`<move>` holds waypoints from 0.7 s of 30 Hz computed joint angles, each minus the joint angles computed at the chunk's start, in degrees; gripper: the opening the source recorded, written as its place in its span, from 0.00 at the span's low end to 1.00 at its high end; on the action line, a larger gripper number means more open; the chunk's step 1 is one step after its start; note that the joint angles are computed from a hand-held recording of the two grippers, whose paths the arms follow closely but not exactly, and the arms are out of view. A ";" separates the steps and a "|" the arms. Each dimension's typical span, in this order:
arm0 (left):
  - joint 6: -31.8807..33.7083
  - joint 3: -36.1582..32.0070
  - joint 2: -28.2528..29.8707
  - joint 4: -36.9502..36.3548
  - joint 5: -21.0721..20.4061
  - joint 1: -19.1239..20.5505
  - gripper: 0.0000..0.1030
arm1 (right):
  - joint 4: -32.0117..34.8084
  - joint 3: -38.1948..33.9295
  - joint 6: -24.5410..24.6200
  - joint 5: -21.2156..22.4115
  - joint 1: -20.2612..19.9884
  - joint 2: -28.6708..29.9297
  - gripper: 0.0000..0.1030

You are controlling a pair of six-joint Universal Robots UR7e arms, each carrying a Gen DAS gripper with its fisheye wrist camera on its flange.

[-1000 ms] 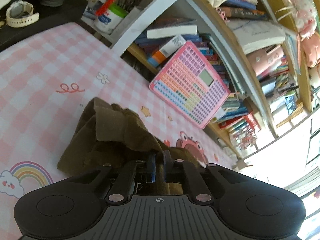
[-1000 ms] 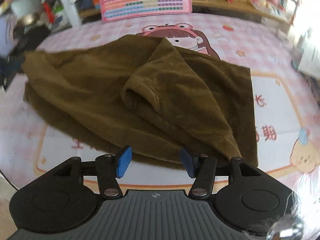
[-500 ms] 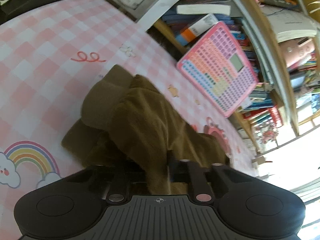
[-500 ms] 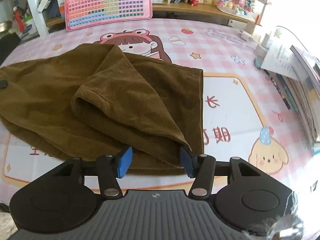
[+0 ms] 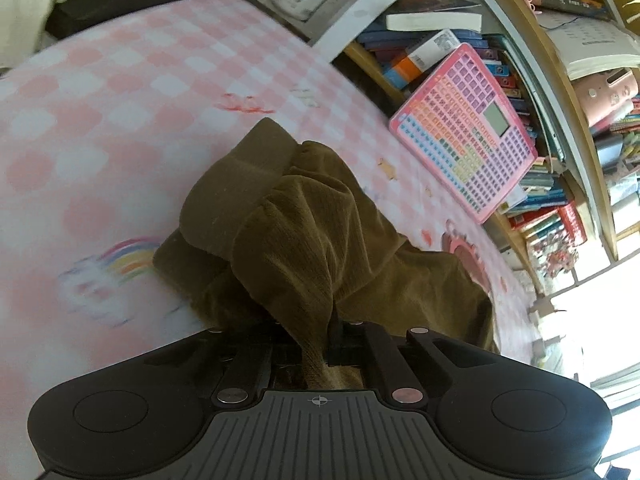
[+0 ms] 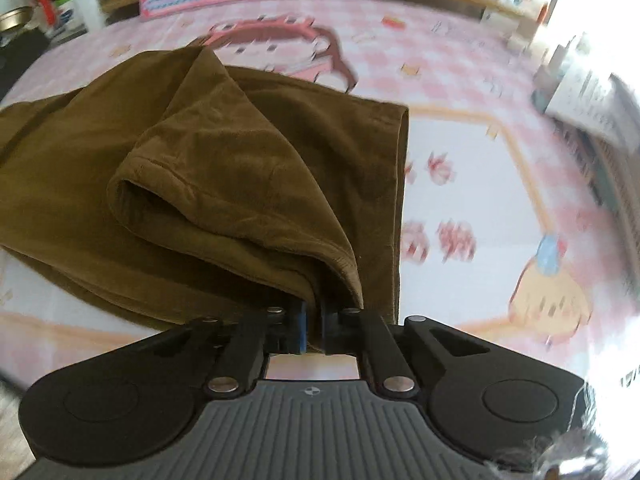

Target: Fold clothes

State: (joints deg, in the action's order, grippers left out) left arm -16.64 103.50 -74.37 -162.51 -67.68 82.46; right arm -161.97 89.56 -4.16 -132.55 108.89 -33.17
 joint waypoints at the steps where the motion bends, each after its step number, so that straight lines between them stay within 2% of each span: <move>1: 0.03 0.99 -1.31 0.89 0.40 -0.07 0.03 | 3.70 0.94 2.69 2.30 -0.03 -1.59 0.04; 3: 0.93 2.59 -4.73 4.02 -1.62 0.52 0.03 | 9.78 2.93 8.51 8.98 -0.62 -5.19 0.04; 5: 0.17 3.44 -7.65 4.26 -9.56 2.27 0.03 | 8.70 5.80 11.97 16.98 -1.77 -8.80 0.03; 7: -1.67 3.45 -8.50 1.00 -18.44 4.03 0.03 | 1.98 8.61 14.54 24.65 -3.19 -11.84 0.03; 8: -2.07 2.81 -7.86 -1.49 -21.05 4.23 0.03 | -3.08 9.14 15.71 26.67 -3.67 -12.36 0.03; 10: -3.19 0.91 -5.70 -6.36 -24.97 4.29 0.03 | -14.21 8.17 18.02 28.59 -4.35 -11.55 0.03; 12: -3.92 -2.64 -1.82 -10.76 -26.67 4.19 0.03 | -25.39 3.44 21.38 28.66 -5.24 -7.27 0.03; 13: -4.87 -5.16 0.71 -12.88 -27.00 4.07 0.04 | -28.60 -0.09 23.64 28.32 -5.60 -5.10 0.03; 14: -6.55 -8.37 3.71 -14.36 -26.71 3.91 0.05 | -29.40 -4.14 24.05 26.78 -5.52 -2.66 0.03; 15: -8.38 -11.92 6.52 -13.80 -24.65 3.53 0.10 | -27.81 -8.55 22.64 24.25 -5.07 -0.07 0.04; 16: -9.47 -15.09 8.47 -10.83 -21.40 2.89 0.12 | -24.62 -13.42 21.59 21.59 -4.59 2.36 0.09; 18: -10.76 -23.00 12.43 0.53 -12.34 1.69 0.34 | -18.75 -22.92 18.18 15.66 -3.58 7.37 0.36; 19: -11.51 -25.40 13.25 5.16 -10.04 1.52 0.38 | -14.98 -26.60 15.22 11.49 -2.83 9.26 0.49; 20: -11.64 -25.89 13.25 7.40 -8.91 1.55 0.41 | -12.86 -28.66 12.40 8.80 -2.39 10.45 0.49; 21: -11.71 -26.22 13.27 9.16 -7.80 1.58 0.44 | -12.30 -28.59 9.71 8.17 -2.31 10.67 0.49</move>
State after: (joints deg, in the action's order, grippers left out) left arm -28.35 77.28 -61.11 -153.35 -75.48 84.04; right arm -174.26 60.96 5.55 -124.37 106.58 -22.50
